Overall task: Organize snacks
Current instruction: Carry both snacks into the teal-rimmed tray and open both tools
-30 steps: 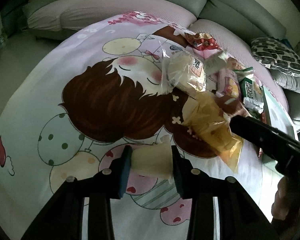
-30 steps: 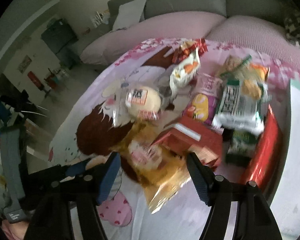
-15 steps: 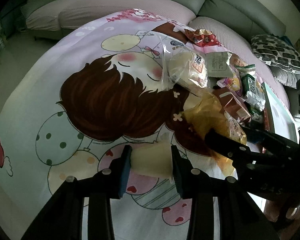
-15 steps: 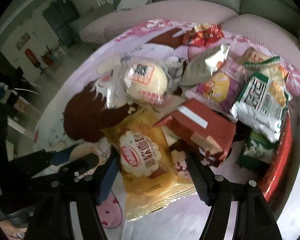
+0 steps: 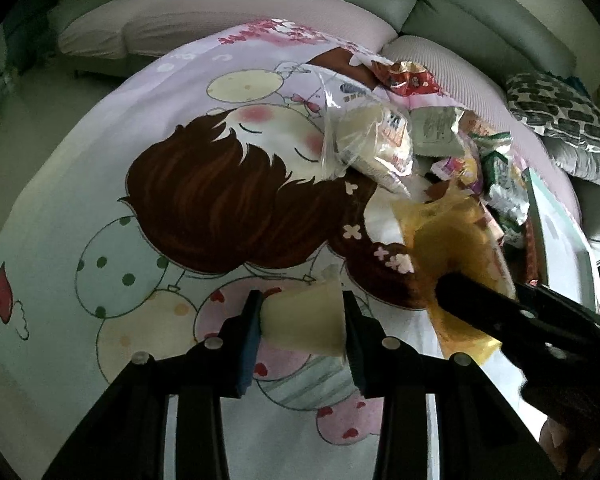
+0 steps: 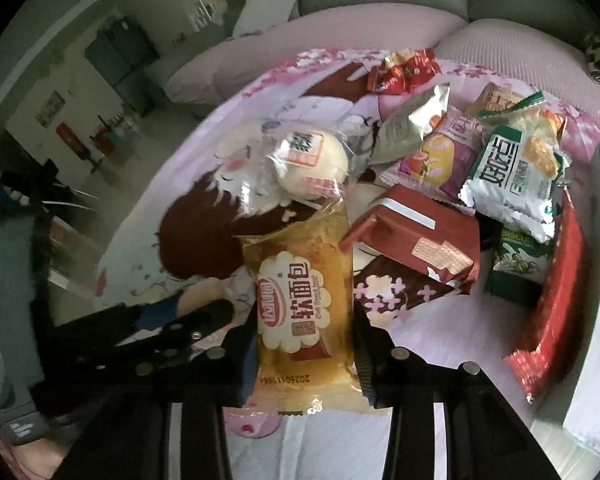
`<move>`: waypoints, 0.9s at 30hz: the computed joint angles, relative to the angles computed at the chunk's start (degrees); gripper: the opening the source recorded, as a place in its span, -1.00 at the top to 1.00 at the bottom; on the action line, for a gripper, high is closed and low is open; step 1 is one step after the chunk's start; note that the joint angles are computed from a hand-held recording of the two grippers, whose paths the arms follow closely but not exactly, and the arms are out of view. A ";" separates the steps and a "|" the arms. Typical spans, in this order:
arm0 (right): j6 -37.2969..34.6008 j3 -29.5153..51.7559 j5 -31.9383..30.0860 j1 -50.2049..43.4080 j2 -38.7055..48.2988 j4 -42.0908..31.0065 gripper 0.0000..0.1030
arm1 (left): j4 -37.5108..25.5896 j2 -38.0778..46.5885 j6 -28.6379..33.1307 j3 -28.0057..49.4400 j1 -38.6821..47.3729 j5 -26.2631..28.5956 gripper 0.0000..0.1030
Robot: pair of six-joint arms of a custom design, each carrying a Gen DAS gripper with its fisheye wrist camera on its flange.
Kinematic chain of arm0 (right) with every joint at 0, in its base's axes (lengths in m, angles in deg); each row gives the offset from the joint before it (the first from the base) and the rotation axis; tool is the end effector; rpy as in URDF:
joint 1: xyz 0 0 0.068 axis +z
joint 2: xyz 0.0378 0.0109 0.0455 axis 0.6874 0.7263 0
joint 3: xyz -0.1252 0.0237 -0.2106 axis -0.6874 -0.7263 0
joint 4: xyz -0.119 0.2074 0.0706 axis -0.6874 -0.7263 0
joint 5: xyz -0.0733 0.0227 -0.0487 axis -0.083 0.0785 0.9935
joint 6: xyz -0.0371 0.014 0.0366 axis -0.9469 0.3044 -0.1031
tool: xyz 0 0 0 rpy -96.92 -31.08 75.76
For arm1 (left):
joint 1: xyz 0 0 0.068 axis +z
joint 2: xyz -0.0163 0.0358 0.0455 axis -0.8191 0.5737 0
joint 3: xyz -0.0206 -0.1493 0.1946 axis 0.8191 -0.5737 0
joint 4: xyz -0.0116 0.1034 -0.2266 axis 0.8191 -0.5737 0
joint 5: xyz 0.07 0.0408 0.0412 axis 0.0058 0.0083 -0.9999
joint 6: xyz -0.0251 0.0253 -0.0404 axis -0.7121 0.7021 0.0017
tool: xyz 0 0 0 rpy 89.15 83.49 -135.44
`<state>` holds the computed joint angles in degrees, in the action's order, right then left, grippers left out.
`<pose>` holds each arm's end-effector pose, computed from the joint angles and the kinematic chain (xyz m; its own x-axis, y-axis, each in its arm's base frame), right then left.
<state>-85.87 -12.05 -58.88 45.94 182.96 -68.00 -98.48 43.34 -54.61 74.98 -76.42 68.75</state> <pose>0.3639 0.0356 0.0900 -0.7587 -0.4507 -0.4704 -0.6286 0.6961 0.3470 0.2680 -0.0975 0.0955 -0.7834 -0.4686 -0.4083 -0.4381 0.8823 -0.1720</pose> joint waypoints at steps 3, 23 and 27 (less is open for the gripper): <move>0.30 -1.88 -3.13 -1.82 -3.83 0.07 0.17 | -2.68 -1.87 -0.68 1.40 -0.64 -1.34 0.24; 13.65 13.68 -2.85 -24.01 -0.52 2.98 0.17 | -16.70 27.33 7.45 57.12 -11.37 0.67 0.24; 15.71 17.12 3.72 -26.64 2.45 6.49 0.17 | -22.57 39.70 9.30 75.79 -13.28 1.92 0.24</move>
